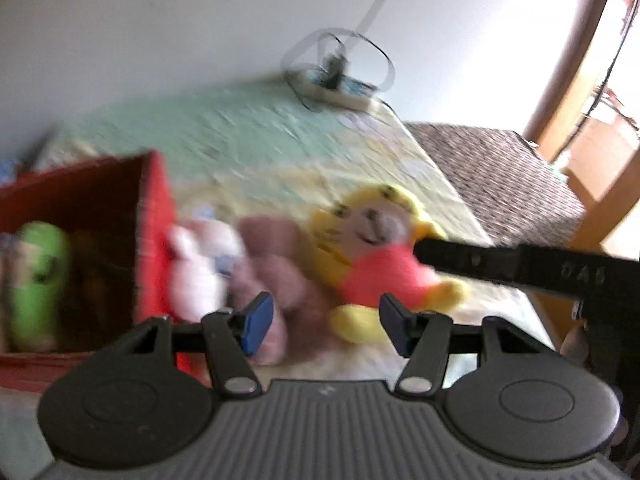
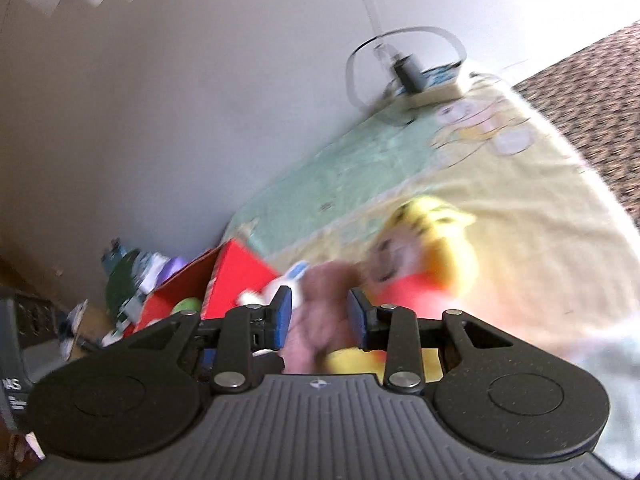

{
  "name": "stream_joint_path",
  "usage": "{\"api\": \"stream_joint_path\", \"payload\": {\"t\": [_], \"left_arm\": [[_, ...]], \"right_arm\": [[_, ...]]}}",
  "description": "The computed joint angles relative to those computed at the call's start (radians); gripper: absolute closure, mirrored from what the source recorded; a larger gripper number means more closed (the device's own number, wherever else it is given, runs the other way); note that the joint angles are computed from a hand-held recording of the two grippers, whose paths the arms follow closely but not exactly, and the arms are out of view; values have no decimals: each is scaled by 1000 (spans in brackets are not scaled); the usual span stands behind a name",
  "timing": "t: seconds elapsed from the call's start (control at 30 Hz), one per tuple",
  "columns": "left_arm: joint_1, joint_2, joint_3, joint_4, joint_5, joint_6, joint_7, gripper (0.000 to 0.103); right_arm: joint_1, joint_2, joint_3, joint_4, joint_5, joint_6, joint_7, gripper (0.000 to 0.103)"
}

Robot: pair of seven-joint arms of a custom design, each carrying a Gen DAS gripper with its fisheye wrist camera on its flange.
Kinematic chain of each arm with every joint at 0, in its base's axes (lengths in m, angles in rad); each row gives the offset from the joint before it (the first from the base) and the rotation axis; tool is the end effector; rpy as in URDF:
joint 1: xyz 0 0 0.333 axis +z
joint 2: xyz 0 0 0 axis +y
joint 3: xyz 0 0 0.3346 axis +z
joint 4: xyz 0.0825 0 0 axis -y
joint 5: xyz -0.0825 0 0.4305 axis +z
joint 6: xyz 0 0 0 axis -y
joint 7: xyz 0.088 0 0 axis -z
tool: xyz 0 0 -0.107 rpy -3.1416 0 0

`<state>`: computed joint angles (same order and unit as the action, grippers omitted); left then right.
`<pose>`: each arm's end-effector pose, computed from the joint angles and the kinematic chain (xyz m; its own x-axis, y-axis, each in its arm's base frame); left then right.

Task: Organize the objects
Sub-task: 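Move the right gripper to the yellow tiger plush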

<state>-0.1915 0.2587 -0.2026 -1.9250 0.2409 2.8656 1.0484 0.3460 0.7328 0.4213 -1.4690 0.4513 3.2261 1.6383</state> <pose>0.6443 -0.2719 0.4304 -0.1177 -0.9758 0.1844 -0.7906 -0.0203 -0.6120 0.6715 0.4586 0.3740 0.2352 -0.7334 -0.6379 -0.7449 0.2856 -0.6030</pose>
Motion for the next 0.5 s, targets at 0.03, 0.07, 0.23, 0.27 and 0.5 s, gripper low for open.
{"api": "stream_joint_path", "payload": {"t": [0.03, 0.07, 0.23, 0.27, 0.5], "left_arm": [[21, 22, -30, 17, -48, -2, 42, 41], [33, 46, -50, 38, -82, -9, 70, 41], [45, 160, -96, 174, -185, -95, 163, 41], [37, 175, -93, 194, -188, -102, 166, 40], [-9, 294, -64, 355, -193, -207, 147, 32]], "right_arm": [[13, -12, -30, -16, 8, 9, 14, 63], [31, -24, -65, -28, 16, 6, 33, 60], [57, -18, -142, -28, 23, -57, 89, 59], [47, -7, -135, -18, 25, -69, 91, 58], [-3, 67, -86, 63, 49, -141, 55, 51]]}}
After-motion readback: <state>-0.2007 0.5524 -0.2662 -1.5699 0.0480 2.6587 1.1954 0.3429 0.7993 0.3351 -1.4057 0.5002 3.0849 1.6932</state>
